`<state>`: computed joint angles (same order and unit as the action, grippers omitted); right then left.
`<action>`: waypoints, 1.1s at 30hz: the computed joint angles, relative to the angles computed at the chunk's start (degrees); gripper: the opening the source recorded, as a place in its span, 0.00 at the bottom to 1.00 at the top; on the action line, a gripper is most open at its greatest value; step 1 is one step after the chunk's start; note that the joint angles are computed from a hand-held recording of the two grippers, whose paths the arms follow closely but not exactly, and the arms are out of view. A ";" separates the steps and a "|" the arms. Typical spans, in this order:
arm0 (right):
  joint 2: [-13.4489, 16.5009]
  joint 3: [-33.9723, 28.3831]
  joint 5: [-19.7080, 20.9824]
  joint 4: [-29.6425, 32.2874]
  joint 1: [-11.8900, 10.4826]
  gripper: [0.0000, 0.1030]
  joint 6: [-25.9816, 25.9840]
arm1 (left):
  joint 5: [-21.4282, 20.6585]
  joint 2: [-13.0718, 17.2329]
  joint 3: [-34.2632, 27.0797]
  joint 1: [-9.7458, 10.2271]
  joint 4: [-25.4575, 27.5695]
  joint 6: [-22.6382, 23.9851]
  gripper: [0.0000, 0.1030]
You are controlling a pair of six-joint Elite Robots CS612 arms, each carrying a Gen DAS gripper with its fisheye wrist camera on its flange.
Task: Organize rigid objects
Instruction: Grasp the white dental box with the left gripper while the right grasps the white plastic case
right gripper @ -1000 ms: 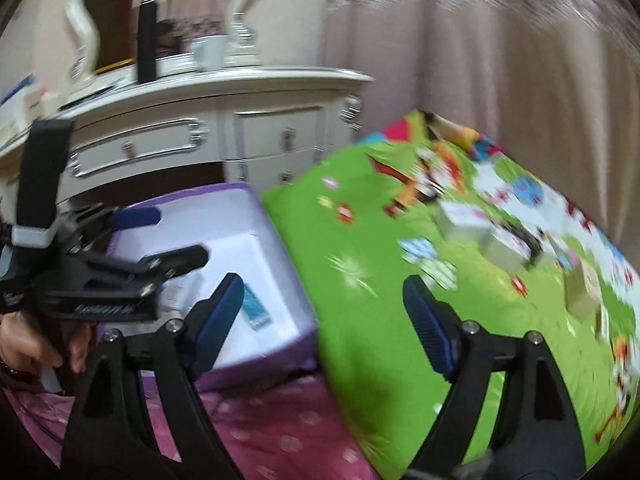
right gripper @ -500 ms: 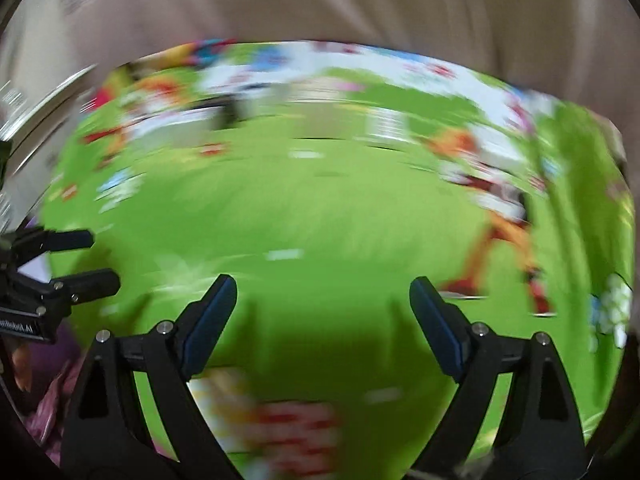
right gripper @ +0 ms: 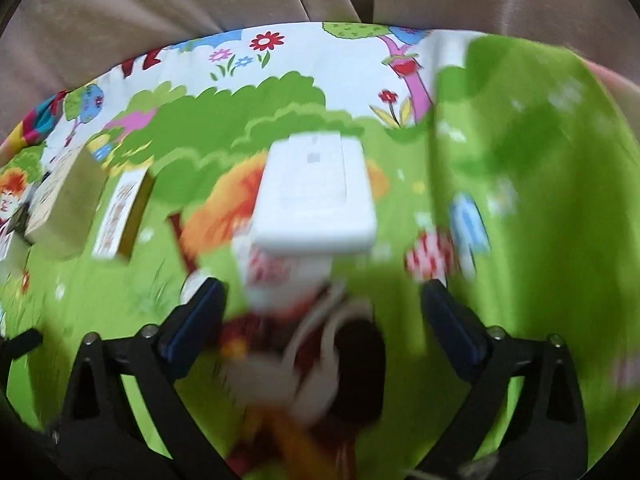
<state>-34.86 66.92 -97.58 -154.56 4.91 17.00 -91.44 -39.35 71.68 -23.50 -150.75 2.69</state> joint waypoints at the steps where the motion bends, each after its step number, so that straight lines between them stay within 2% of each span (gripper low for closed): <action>1: 0.77 -1.35 -0.91 0.77 0.01 1.00 -0.98 | 0.07 0.09 -0.15 -0.04 0.00 -0.11 1.00; 5: 2.20 -3.73 -0.26 1.07 -0.48 1.00 -2.92 | 0.40 0.46 -0.80 -0.21 0.16 -0.63 1.00; 9: 2.39 -4.03 -0.14 0.95 -0.48 1.00 -3.64 | 0.64 0.66 -1.43 -0.33 1.08 -0.99 1.00; 10: 2.34 -3.91 -0.05 0.60 -0.43 0.94 -3.92 | 0.69 0.72 -1.58 -0.34 1.29 -1.11 1.00; 11: 2.01 -3.26 -0.04 -0.75 -0.26 0.73 -4.64 | 0.76 0.74 -1.70 -0.34 1.50 -1.24 1.00; 12: 2.15 -3.32 -0.41 -1.76 -0.11 0.65 -5.21 | 0.80 0.80 -1.85 -0.36 1.62 -1.33 1.00; 14: 1.86 -2.82 -1.72 -2.26 0.40 0.65 -5.93 | 0.93 1.27 -2.62 -0.52 2.04 -1.47 1.00; 17: 1.09 -1.29 -0.13 -3.22 0.32 0.65 -5.13 | 1.10 1.57 -3.08 -0.61 2.11 -1.77 1.00; 22: 0.20 0.41 -0.42 -3.99 0.42 0.65 -4.90 | 1.21 1.77 -3.47 -0.71 2.33 -2.00 1.00; 28: 0.46 -0.01 -0.52 -3.75 0.38 0.65 -4.91 | 1.62 2.86 -5.32 -1.26 2.53 -2.73 1.00; 33: 0.47 0.00 -0.34 -3.81 0.37 0.65 -4.82 | 1.65 7.04 -12.85 -2.06 4.25 -2.65 1.00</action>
